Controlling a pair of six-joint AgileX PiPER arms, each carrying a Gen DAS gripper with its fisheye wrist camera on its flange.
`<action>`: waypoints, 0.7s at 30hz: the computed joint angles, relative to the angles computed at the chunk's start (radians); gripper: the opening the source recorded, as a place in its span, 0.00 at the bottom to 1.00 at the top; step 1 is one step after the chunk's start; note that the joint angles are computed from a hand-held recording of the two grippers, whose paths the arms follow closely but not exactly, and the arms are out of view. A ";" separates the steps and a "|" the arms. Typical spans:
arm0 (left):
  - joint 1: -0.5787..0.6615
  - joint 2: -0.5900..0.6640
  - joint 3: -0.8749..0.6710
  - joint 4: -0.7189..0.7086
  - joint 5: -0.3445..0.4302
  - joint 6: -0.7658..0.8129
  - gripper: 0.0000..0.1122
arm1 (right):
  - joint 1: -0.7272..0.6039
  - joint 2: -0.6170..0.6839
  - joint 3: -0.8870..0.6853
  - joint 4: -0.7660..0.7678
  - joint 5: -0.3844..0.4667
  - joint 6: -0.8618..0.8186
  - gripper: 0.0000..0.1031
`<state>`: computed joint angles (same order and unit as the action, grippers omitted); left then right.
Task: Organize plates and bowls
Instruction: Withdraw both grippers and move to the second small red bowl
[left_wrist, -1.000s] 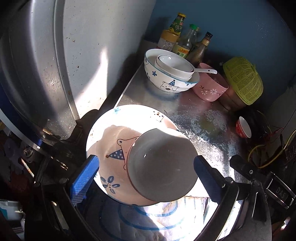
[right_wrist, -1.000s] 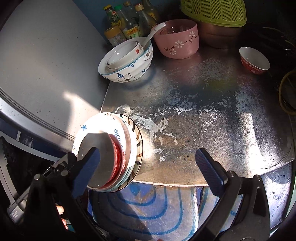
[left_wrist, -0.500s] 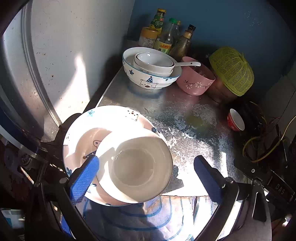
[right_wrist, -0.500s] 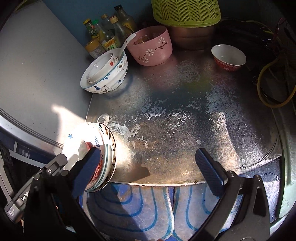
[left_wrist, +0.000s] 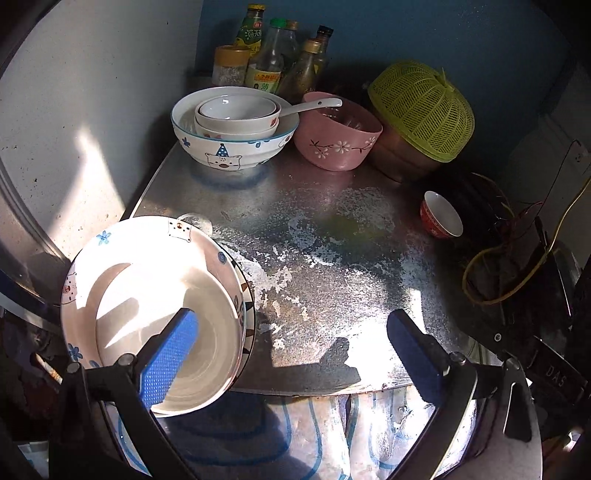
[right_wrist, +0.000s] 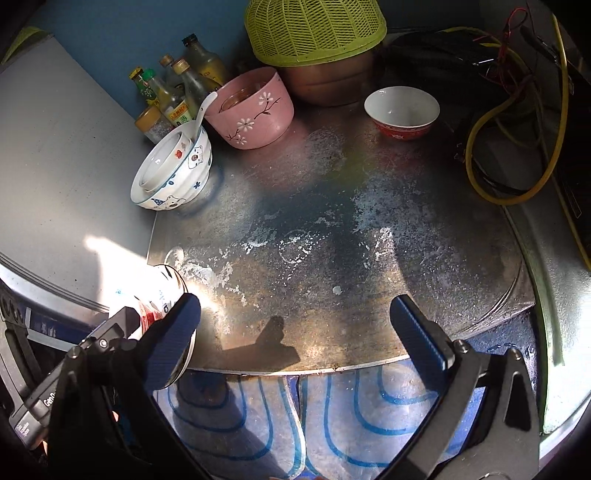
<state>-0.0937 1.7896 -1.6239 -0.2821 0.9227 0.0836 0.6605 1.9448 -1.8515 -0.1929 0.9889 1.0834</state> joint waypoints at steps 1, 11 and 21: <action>-0.012 0.005 -0.006 0.005 0.000 -0.008 0.91 | -0.009 -0.011 0.020 0.002 -0.008 -0.002 1.00; -0.132 0.102 -0.134 0.060 0.031 -0.088 0.91 | -0.096 -0.108 0.188 0.021 -0.082 -0.007 1.00; -0.225 0.272 -0.364 0.093 0.114 -0.121 0.91 | -0.207 -0.174 0.329 0.068 -0.173 -0.039 1.00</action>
<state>-0.3188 2.0615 -1.9875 -0.1894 1.0364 -0.0375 0.4539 1.7713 -1.5225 -0.1252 0.8161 1.0449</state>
